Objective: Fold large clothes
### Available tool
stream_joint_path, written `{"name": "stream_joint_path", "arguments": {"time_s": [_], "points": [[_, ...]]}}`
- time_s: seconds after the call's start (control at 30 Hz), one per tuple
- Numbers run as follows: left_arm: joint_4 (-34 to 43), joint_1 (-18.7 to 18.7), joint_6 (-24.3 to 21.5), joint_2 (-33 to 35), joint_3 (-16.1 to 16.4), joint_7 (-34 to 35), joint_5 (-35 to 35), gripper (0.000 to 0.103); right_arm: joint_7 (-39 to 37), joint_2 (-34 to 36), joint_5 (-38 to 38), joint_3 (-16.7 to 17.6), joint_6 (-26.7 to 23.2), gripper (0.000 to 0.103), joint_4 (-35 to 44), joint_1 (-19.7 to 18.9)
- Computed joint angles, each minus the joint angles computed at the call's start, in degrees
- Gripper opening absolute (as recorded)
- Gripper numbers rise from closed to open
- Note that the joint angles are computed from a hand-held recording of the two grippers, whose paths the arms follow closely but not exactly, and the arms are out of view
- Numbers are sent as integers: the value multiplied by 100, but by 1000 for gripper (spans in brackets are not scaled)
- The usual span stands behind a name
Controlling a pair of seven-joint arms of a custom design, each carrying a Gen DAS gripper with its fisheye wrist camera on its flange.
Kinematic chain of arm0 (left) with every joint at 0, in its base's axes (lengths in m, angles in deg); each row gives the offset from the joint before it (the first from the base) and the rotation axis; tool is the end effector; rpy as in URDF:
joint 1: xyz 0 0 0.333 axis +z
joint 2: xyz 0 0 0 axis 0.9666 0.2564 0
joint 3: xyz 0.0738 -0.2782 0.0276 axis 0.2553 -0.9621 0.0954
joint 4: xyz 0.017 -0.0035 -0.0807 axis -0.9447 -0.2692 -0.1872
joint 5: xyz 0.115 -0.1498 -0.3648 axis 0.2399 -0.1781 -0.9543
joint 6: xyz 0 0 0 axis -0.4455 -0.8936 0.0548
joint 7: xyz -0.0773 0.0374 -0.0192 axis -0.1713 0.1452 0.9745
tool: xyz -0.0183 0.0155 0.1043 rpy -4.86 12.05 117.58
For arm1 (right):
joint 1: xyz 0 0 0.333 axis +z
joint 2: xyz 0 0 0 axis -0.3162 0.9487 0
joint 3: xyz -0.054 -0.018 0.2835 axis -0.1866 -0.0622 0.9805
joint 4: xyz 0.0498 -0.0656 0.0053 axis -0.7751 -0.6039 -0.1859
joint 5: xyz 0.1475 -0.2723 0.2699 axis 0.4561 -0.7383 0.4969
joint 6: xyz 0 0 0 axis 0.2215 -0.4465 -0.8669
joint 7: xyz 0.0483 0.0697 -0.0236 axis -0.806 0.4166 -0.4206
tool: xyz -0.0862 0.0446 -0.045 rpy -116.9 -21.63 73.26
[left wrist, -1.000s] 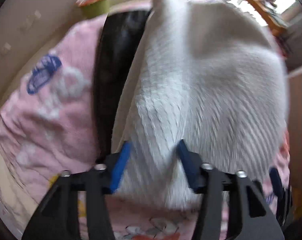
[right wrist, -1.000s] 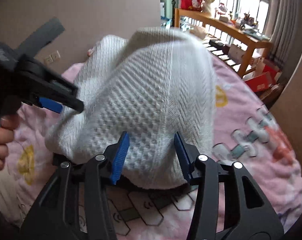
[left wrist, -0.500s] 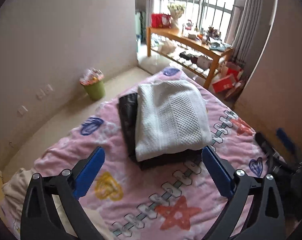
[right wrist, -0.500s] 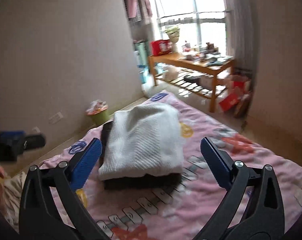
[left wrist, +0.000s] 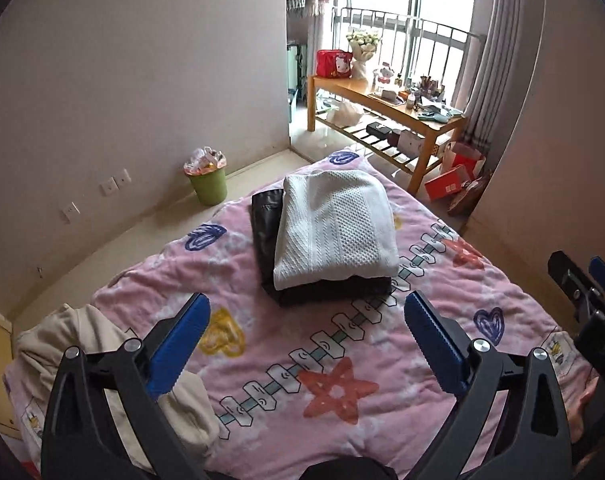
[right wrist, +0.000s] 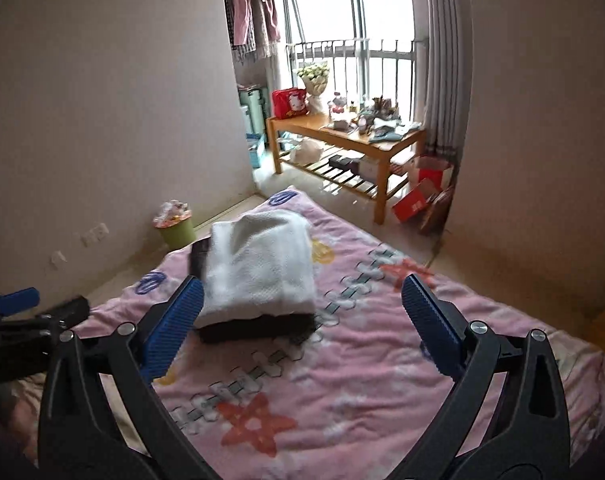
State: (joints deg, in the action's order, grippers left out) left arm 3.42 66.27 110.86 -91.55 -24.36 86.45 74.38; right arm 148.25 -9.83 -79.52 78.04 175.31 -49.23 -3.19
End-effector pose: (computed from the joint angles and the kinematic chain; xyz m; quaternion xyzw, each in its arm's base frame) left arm 0.5018 -0.1846 0.8051 -0.7463 0.5525 -0.2262 0.2942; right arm 0.4715 0.2100 0.7161 -0.6695 0.5747 -0.2501 0.3987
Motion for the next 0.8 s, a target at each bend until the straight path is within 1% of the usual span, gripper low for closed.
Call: {"name": "stream_joint_path", "arguments": {"time_s": [0.2, 0.4, 0.57, 0.8], "points": [[-42, -22, 132, -10, -1, -30, -177, 95, -132, -191, 101, -57, -168, 97, -177, 29], [305, -90, 127, 262, -50, -22, 182, 95, -216, -8, 259, -88, -340, 97, 67, 68], [725, -195, 22, 542, 6, 113, 191, 95, -157, 77, 228, -61, -361, 97, 192, 37], [808, -283, 66, 631, 68, 162, 275, 95, -132, 217, 166, -50, -376, 97, 321, 23]]}}
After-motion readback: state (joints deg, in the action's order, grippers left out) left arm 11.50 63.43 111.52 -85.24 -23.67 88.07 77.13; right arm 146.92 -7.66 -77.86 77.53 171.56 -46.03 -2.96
